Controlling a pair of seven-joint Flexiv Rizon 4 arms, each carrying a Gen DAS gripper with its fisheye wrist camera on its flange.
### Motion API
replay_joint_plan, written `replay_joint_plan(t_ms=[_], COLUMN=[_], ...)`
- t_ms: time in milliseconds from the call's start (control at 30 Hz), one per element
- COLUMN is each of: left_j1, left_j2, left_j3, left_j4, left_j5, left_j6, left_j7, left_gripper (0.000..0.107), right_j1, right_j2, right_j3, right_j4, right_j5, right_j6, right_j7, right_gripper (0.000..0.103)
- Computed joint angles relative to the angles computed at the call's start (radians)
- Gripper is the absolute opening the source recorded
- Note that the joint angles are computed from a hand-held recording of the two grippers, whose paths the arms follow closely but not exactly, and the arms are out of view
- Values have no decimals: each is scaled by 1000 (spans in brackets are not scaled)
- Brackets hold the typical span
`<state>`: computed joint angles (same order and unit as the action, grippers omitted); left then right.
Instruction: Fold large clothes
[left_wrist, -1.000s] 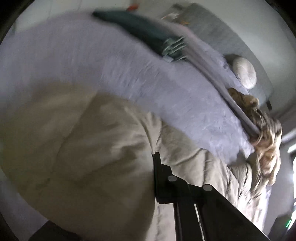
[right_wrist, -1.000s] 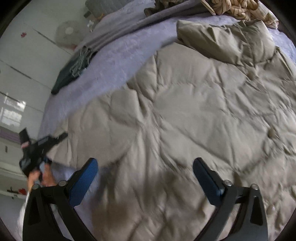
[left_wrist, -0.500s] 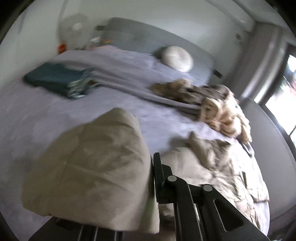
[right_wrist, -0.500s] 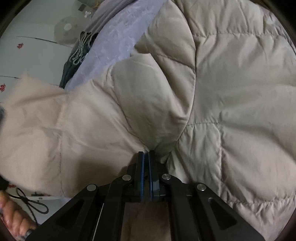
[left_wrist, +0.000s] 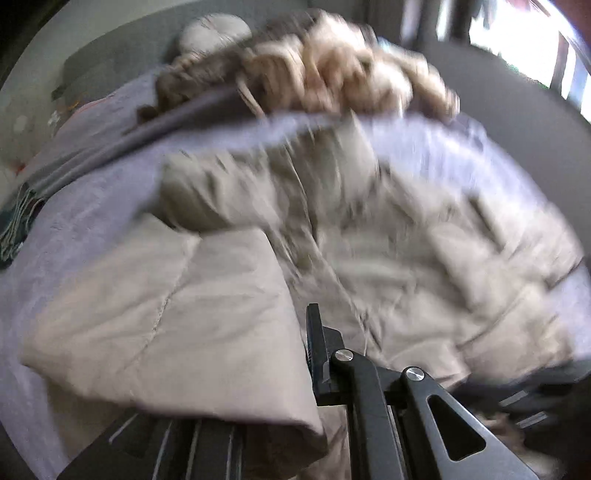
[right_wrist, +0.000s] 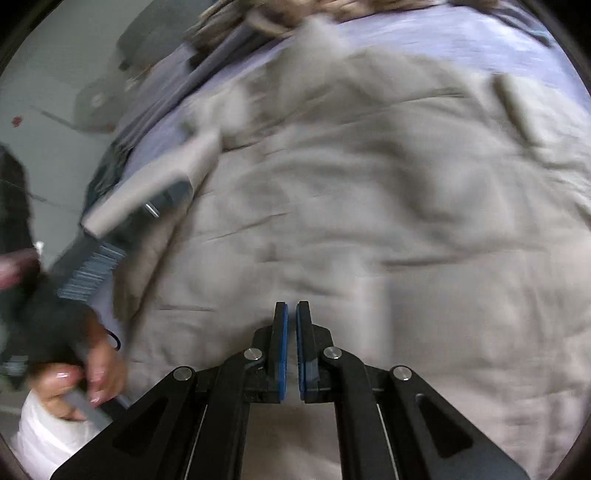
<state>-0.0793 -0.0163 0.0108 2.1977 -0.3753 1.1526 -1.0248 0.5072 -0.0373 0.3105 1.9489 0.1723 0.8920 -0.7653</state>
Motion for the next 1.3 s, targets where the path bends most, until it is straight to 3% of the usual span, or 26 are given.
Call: replay_joint_plan(t_ms=[100,167,200,300,333,400,467,500,567,600,633,800,900,967,1033,1067,1200,1300], left_j1=[-8,-13,-11,-2,-2,8,14,14,17,29,47,202,281,322,349,352,335,328], left_j2=[-48,-39,-29,-9,16,68,116,147,199,212,218,124,23,-25,-58,-59,-41,-38], left_j3=[5,10,10,7,10,28,50,67,112,131,150,210,214,196,175,165,144,140], left_j4=[-18,-5,4,27,47,70,90,106,133,130,124,55,9,-3,-10,-3,15,16], left_j5=[252,315,308,211,171,167,124,81,-22,-58,-90,-183,-365,-447,-499,-509,-443,-398], left_j6=[28,60,58,66,79,82,59,44,13,-11,-37,-191,-346,-421,-482,-480,-372,-333], left_j7=[-157,-194,-188,-132,-110,-101,-64,-38,17,31,40,6,25,34,57,64,88,85], left_gripper=[13,21,30,93,100,100,100,100,100,100,100,100,100,82,44,38,34,34], right_j1=[-26,-36,-36,-51,-53,-70,-50,-46,-32,-24,-12,83,153,198,238,257,294,268], right_j2=[39,50,44,77,80,127,113,106,91,84,71,-56,-138,-193,-242,-268,-329,-296], right_j3=[-13,-17,-19,-24,-27,-12,-28,-26,-19,-14,-6,12,7,-8,-32,-47,-106,-144], right_j4=[47,63,63,82,84,113,86,73,40,28,14,-114,-177,-215,-246,-266,-301,-268], right_j5=[22,64,70,112,121,123,75,40,-52,-87,-134,-439,-588,-672,-753,-790,-905,-953], right_j6=[-2,15,25,24,26,7,-11,-23,-45,-43,-29,-65,-97,-130,-167,-192,-245,-237], right_j7=[-14,-36,-41,-76,-83,-85,-94,-94,-100,-104,-111,-159,-186,-188,-188,-182,-143,6], right_gripper=[5,5,5,5,5,5,7,16,51,74,79,79,79,79,79,79,79,78])
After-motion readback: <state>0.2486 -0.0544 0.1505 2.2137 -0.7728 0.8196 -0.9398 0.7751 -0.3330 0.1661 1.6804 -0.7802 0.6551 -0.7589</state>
